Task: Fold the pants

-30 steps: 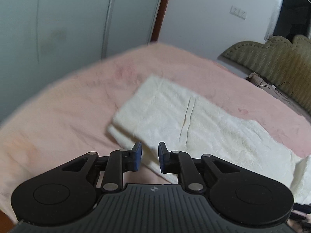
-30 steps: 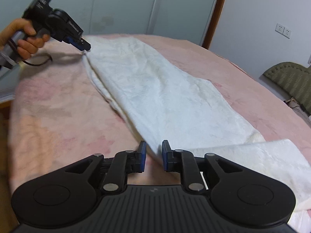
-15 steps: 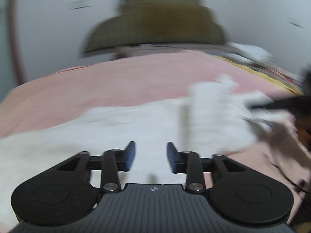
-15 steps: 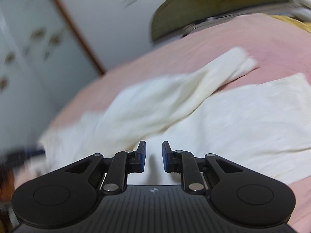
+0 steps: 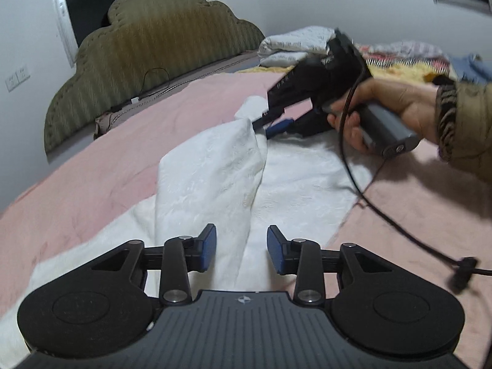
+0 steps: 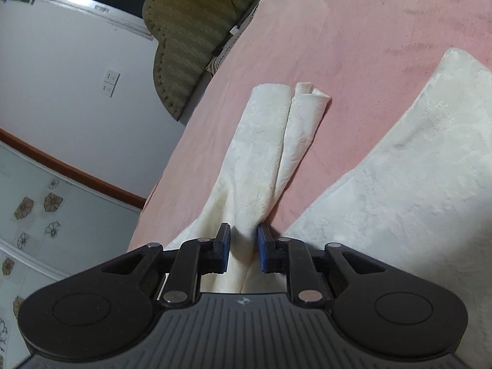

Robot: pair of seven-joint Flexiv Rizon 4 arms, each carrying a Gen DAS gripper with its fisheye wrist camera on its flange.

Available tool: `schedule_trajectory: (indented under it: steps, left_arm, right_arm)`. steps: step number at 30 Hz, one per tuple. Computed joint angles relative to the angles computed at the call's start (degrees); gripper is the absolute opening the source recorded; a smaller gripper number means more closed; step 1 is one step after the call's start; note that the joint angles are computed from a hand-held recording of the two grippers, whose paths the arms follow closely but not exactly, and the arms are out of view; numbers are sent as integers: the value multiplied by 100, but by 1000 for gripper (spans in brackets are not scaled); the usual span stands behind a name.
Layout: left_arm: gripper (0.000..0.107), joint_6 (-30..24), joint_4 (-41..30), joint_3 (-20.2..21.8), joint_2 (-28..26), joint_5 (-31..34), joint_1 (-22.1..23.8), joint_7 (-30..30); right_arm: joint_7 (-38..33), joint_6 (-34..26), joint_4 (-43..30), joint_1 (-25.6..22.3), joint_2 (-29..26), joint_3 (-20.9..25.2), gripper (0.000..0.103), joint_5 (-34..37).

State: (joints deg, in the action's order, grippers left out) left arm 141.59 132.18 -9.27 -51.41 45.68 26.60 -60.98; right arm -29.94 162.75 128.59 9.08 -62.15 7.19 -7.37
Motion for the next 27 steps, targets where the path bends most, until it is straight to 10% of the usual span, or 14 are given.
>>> schedule_trajectory:
  steps: [9, 17, 20, 23, 25, 27]
  left_arm:
    - [49, 1034, -187, 680, -565, -1542, -1352, 1005]
    - [61, 1524, -155, 696, -794, -2304, -1694, 1185]
    - [43, 1572, -143, 685, -779, -2531, -1736, 1085]
    - [13, 1653, -121, 729, -776, -2759, -1821, 1041]
    - [9, 1752, -106, 733, -783, -2719, -1794, 977]
    - [7, 1992, -40, 753, -824, -2670, -1802, 930]
  right_arm:
    - [461, 807, -332, -212, -317, 102, 21, -412]
    - [675, -52, -519, -63, -27, -125, 24, -205]
    - [648, -304, -666, 22, -17, -124, 56, 159]
    - [637, -220, -854, -10, -105, -130, 60, 168]
    - [523, -375, -882, 49, -55, -220, 50, 175]
    - [241, -655, -792, 257, 93, -355, 8, 448]
